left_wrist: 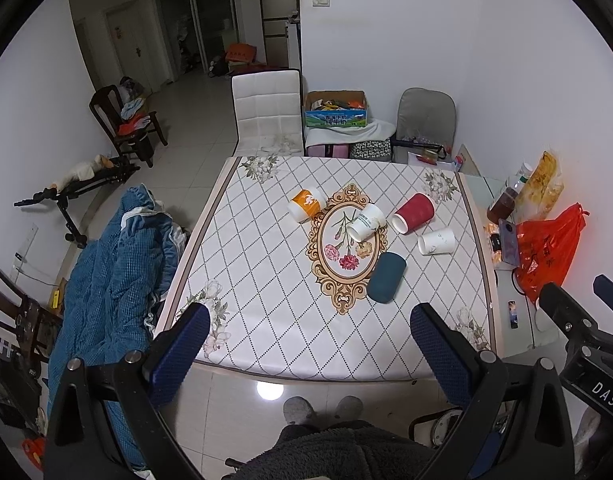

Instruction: Flip cup upside down

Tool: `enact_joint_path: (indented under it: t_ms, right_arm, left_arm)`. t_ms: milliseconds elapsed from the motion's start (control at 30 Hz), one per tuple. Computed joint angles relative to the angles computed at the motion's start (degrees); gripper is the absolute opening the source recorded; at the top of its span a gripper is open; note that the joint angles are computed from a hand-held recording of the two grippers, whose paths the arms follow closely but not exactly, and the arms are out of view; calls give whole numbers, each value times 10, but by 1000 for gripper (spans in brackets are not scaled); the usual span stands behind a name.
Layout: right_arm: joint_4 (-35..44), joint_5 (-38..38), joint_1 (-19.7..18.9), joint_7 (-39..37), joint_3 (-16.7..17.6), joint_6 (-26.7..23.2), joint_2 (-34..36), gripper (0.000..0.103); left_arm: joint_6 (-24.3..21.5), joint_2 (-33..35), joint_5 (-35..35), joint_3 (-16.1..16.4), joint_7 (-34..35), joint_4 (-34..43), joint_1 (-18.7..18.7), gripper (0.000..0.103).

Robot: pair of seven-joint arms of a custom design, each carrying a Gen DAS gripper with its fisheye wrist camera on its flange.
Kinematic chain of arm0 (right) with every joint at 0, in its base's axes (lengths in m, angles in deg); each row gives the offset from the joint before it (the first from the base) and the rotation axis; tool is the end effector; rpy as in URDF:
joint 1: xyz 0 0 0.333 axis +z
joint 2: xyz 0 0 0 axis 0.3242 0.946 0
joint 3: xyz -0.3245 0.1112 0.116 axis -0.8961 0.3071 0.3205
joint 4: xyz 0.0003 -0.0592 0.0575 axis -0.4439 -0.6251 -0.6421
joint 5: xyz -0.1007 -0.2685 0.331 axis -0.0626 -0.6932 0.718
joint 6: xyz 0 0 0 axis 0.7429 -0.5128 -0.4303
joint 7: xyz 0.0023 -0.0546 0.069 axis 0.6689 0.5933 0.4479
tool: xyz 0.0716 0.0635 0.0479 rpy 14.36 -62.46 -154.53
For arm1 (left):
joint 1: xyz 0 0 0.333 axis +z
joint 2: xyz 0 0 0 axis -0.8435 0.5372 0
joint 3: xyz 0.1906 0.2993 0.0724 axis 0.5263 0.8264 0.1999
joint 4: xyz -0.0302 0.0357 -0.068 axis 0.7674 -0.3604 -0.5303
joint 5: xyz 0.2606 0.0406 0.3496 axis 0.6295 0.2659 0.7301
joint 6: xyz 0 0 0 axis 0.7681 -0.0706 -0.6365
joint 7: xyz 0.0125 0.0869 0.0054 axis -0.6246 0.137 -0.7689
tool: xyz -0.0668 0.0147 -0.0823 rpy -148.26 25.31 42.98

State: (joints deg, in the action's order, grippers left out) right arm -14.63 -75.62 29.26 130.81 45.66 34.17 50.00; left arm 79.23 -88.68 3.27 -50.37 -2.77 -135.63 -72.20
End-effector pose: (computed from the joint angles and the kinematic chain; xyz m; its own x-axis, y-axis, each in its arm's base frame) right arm 0.4726 0.1188 0.8309 0.1599 -0.9871 -0.0118 -0.7840 -0.1198 -0.6090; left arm 0.4698 -0.2875 0.8007 0.2179 -0.9757 -0.0246 -0.8227 -0.1701 -0.5424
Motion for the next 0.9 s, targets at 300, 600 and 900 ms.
enact_joint_path:
  t_ms: [300,600,900]
  right_arm:
    - [20,1,1,4,2,-1,17,103]
    - [23,12,2,-1,-4,-1,25,103]
    - [-1,17,-7,-11,-17,12,64,103]
  left_arm:
    - [-5,3,1,1,0,9,-1,103]
    - [-9,7,0,1,-1,15,-1,103]
    - [-29,71,34,5,-24,37,-11,103]
